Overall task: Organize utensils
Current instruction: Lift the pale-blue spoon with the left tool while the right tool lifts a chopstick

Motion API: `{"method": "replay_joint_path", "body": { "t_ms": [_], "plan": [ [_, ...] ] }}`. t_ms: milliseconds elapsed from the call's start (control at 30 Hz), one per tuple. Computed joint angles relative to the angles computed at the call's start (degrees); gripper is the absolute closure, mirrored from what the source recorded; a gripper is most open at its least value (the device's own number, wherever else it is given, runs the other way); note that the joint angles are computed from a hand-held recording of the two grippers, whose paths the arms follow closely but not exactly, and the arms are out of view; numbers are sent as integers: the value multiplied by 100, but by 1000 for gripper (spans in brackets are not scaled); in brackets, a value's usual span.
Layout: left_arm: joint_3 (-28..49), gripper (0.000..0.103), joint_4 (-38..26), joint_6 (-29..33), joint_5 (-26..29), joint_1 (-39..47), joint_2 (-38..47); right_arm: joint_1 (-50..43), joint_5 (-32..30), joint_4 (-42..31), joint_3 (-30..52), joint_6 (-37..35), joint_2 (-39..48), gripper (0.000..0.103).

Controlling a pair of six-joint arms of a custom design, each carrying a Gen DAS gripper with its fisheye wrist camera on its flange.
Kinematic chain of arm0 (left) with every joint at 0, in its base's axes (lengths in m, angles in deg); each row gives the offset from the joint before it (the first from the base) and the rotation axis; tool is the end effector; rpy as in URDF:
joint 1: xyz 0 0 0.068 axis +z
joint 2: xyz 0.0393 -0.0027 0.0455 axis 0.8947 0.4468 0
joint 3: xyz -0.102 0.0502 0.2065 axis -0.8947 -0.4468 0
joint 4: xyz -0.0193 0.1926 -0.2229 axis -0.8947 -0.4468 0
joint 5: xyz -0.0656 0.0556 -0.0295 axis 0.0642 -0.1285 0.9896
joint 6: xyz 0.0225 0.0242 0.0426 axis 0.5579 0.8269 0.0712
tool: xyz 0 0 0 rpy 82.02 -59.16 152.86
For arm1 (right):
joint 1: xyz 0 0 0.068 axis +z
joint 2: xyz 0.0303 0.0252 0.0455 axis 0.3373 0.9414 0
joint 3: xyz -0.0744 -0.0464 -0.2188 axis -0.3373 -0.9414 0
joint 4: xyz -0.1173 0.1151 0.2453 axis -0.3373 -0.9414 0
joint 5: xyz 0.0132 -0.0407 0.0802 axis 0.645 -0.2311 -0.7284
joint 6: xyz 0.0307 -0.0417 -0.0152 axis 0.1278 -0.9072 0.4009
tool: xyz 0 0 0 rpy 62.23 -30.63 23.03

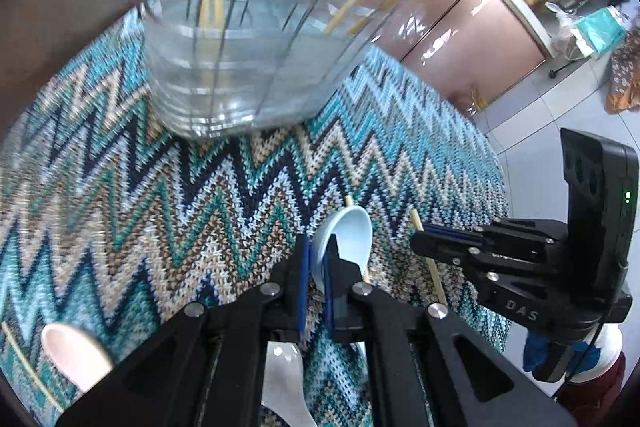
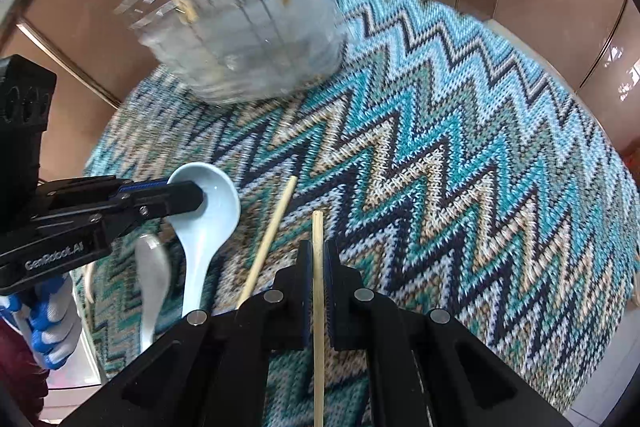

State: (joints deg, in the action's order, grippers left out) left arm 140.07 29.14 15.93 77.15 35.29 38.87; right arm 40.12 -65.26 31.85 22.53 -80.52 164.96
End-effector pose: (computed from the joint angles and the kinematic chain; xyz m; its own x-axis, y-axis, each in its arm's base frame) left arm 0.3393 -0.1933 0.1053 -0.9120 0.0844 -0.4015 0.2675 0.8644 -0.4258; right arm 0.3028 0.1201 0.1349 -0.9028 -0.2276 -0.3650 -0.3200 0.9224 0.2162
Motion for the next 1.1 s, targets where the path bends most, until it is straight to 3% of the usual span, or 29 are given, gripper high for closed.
{"method": "replay_joint_path", "body": {
  "t_ms": [300, 600, 867, 1000, 1100],
  "plan": [
    [-1407, 97, -62, -172, -969, -411, -2376, 339, 188, -451, -1174, 168, -2839, 97],
    [-2207, 97, -1371, -547, -2137, -990, -5232, 1766, 1275, -1243, -1450, 984, -5067, 97],
    [-1805, 97, -2345, -652, -3303, -1264, -6482, 2749, 2173, -1020, -934, 1137, -5296, 97],
    [-1479, 97, -2122, -444, -3638, -1036, -6346, 2646, 2102, -383, -655, 795, -4924, 97],
    [-1173, 97, -1597, -243, -3679, -672, -5849, 2375, 1915, 247, -409, 486, -4496, 97]
  ]
}}
